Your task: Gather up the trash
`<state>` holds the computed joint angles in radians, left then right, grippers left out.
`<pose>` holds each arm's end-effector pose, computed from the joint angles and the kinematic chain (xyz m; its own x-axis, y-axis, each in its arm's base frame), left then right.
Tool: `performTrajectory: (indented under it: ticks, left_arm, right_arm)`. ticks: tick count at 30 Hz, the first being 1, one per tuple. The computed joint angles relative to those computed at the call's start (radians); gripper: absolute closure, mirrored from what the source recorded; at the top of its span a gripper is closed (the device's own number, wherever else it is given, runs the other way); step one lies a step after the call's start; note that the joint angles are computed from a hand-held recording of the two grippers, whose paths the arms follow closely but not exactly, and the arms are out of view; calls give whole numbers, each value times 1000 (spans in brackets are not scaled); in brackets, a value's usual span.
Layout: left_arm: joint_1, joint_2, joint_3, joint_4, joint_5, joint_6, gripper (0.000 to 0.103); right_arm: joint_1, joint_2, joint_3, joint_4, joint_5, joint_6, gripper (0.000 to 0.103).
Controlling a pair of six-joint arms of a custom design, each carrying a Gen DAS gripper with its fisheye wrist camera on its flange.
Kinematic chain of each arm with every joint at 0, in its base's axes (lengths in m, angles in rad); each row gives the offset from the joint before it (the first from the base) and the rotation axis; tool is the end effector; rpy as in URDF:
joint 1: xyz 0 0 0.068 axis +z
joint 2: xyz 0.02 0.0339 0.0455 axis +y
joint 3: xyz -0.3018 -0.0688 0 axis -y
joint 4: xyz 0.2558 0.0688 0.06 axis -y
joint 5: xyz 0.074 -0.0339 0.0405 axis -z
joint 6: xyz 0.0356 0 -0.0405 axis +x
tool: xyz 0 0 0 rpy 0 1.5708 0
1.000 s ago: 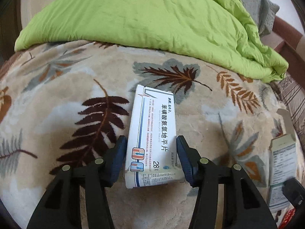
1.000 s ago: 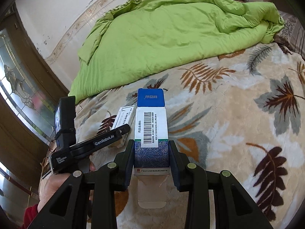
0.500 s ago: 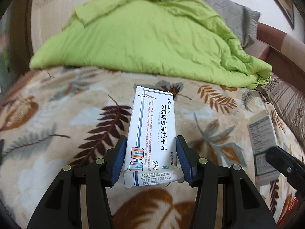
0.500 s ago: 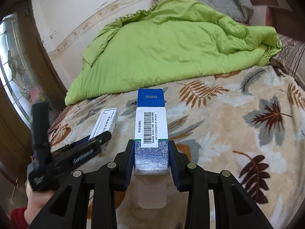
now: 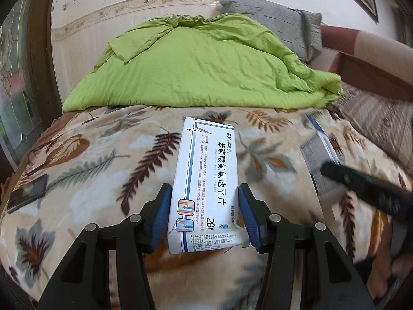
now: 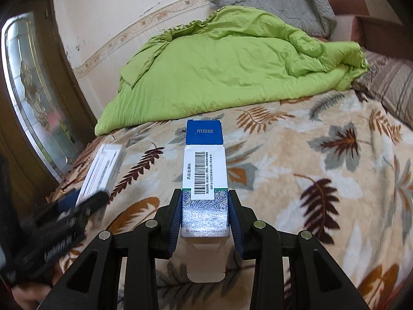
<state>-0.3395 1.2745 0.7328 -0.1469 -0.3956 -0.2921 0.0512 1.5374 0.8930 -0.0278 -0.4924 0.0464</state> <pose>0.2540 -0.0751 0.2538 -0.5815 -0.0764 -0.8099 -0.1469 0.9891 0.0122 0.3316 0.0338 0.2438 -0.6405 0.0081 -0.7680 -0.3852 0.8617 0.3304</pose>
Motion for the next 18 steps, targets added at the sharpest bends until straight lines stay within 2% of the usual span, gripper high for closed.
performTrajectory:
  ticks: [5,18]
  left_arm:
    - [-47,-49,-47,-29,-36,-10,52]
    - [-50,-59,-56,-29,-32,-6,52]
  right_arm:
    - [-26,-34,-30,-10,-34,7,66]
    - [-39,-105,-84,-53,-56,-24,66]
